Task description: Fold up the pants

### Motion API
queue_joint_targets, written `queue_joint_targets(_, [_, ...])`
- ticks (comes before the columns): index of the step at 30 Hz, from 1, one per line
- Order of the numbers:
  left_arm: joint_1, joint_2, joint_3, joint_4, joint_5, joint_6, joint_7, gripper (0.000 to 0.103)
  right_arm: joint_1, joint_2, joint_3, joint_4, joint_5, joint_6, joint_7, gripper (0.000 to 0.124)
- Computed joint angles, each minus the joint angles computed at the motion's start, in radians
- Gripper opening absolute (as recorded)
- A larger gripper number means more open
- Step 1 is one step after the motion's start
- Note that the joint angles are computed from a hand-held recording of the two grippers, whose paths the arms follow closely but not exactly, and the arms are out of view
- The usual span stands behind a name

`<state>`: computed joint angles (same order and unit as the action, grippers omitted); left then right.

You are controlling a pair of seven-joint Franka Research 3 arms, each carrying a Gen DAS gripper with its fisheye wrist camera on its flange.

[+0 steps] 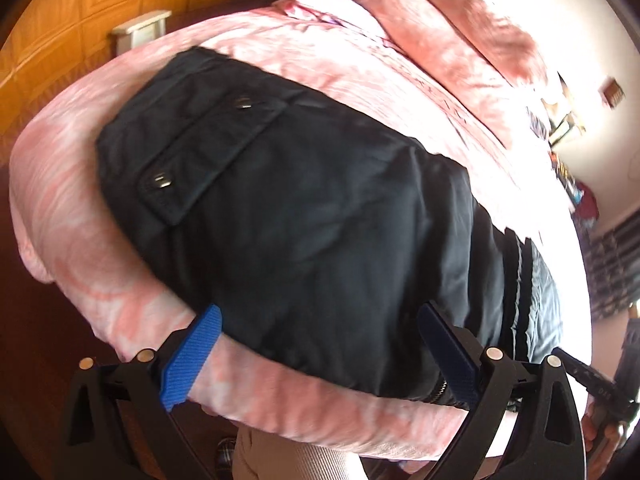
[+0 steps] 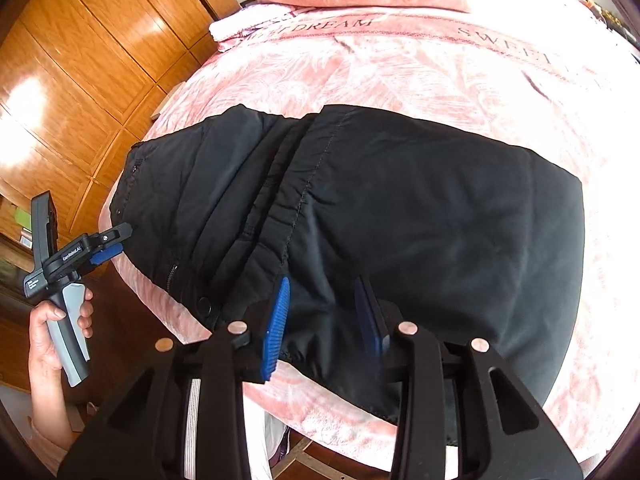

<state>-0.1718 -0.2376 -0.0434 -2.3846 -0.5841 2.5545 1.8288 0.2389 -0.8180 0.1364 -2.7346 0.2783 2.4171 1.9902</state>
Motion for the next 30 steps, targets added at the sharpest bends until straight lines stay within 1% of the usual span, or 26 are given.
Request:
queue_joint_targets(4, [0.032, -0.009, 0.037, -0.023, -0.041, 0.027, -0.024, 0.099, 0.003, 0.047, -0.002, 0.017, 0.002, 0.006, -0.007, 0.036])
queue_joint_targets(6, [0.037, 0.009, 0.068, -0.011, -0.124, 0.034, 0.003, 0.098, 0.002, 0.068, 0.000, 0.022, -0.001, 0.012, -0.006, 0.036])
queue_joint_targets(9, [0.069, 0.059, 0.083, 0.028, -0.207, 0.009, 0.015, 0.098, 0.004, 0.084, -0.002, 0.021, 0.001, 0.017, -0.003, 0.038])
queue_joint_targets(14, [0.130, 0.132, 0.059, 0.080, -0.319, -0.050, 0.073, 0.096, 0.006, 0.108, 0.004, 0.025, -0.009, 0.028, -0.002, 0.042])
queue_joint_targets(15, [0.142, 0.140, 0.048, 0.084, -0.318, -0.051, 0.062, 0.096, 0.006, 0.110, 0.005, 0.027, -0.013, 0.025, -0.001, 0.043])
queue_joint_targets(18, [0.166, 0.157, 0.027, 0.092, -0.366, -0.047, 0.084, 0.096, 0.010, 0.113, 0.003, 0.029, -0.019, 0.026, -0.007, 0.045])
queue_joint_targets(22, [0.189, 0.185, 0.017, 0.116, -0.493, -0.074, 0.163, 0.095, 0.010, 0.119, 0.006, 0.033, -0.031, 0.022, -0.013, 0.045])
queue_joint_targets(25, [0.208, 0.215, 0.005, 0.144, -0.536, -0.082, 0.175, 0.094, 0.010, 0.116, 0.003, 0.030, -0.028, 0.023, -0.011, 0.043])
queue_joint_targets(30, [0.241, 0.283, -0.018, 0.210, -0.565, -0.066, 0.137, 0.089, 0.011, 0.109, -0.001, 0.028, -0.026, 0.018, -0.016, 0.043])
